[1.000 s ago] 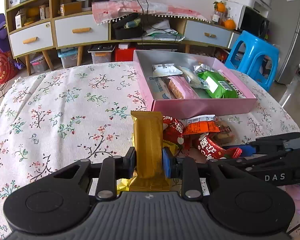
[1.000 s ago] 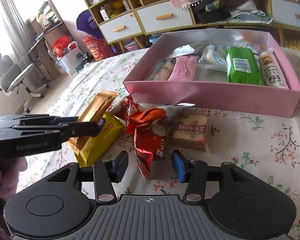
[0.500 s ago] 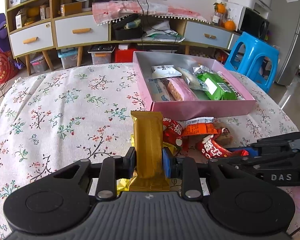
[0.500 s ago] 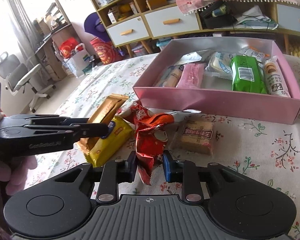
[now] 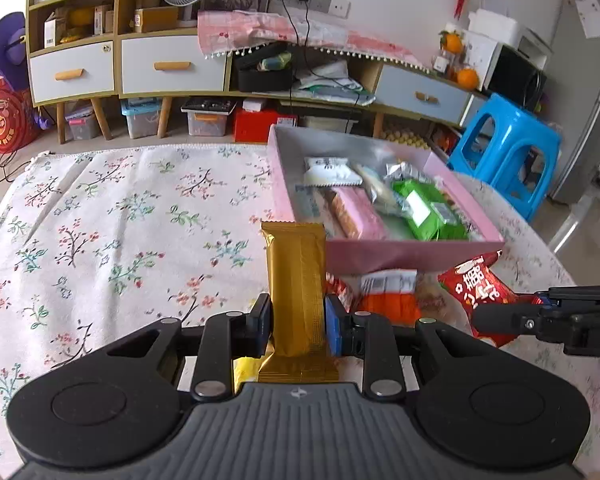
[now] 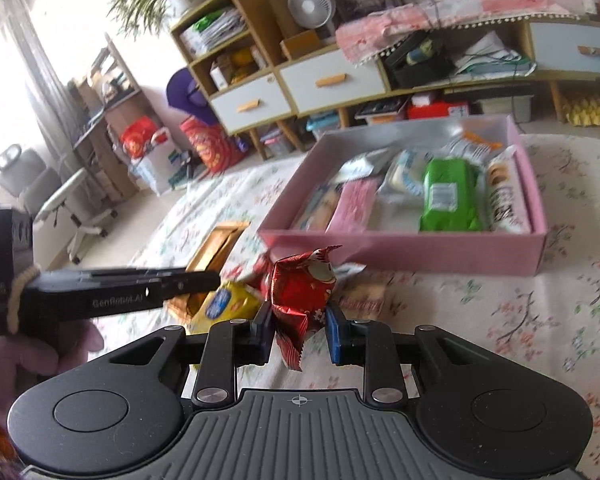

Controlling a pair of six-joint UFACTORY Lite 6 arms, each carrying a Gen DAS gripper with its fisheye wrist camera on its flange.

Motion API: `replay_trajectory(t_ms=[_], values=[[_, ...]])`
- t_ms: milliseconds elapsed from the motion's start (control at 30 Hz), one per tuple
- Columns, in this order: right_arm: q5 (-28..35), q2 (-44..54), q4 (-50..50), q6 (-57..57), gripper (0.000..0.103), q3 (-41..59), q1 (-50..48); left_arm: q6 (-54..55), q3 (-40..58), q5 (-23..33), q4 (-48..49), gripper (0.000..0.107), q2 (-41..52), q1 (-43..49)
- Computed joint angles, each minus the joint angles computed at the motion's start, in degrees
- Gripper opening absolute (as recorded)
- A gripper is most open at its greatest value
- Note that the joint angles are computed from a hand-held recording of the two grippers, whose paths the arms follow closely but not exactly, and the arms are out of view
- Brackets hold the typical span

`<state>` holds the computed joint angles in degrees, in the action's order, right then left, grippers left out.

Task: Organize snacks
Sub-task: 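Carry gold bar and red pack over the pink box and open both grippers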

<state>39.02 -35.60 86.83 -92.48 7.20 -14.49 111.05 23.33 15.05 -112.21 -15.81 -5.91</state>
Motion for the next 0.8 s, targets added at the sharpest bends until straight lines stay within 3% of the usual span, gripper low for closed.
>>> replay_trajectory(t_ms=[433,800], values=[[0.1,21.0,18.5,-13.7,0.025,12.1,-1.5,8.1,7.7,-1.3,-17.4,0.025,7.6,-4.5],[0.0,36.6,28.6,-23.0,0.025,20.0,-0.7,18.2,23.9,-4.7,-27.7,0.025,24.8,-7.7]])
